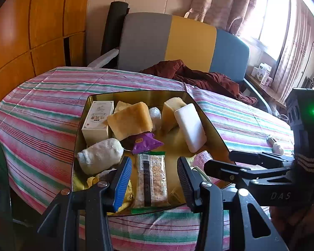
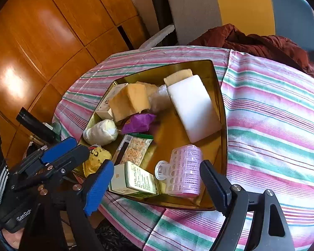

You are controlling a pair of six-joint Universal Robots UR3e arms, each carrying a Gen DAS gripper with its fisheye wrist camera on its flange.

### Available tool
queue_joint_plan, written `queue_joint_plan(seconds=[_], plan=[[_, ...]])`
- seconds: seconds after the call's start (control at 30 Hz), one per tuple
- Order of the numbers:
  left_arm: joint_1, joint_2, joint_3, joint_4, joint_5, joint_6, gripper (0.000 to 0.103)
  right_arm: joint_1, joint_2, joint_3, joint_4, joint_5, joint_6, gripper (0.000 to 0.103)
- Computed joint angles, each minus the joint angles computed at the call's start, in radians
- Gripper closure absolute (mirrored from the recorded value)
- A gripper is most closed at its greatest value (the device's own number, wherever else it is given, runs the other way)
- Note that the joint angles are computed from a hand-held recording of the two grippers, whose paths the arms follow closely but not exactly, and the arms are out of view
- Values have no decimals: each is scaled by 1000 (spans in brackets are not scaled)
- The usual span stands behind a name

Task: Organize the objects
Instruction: 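Withdraw both open tools from the tray back to the remaining items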

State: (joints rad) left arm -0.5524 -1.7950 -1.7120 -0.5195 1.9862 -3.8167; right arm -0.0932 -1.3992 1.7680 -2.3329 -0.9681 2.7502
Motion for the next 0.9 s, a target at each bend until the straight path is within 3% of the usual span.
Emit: queue_joint_plan(seconds=[0.53,0.9], plan=[[-37,-39,100,-45,19,38,58,-87,-55,40,-22,1,-14,10],[-66,-139,287,-108,9,119,58,-259,-54,35,-14,-32,-57,10]])
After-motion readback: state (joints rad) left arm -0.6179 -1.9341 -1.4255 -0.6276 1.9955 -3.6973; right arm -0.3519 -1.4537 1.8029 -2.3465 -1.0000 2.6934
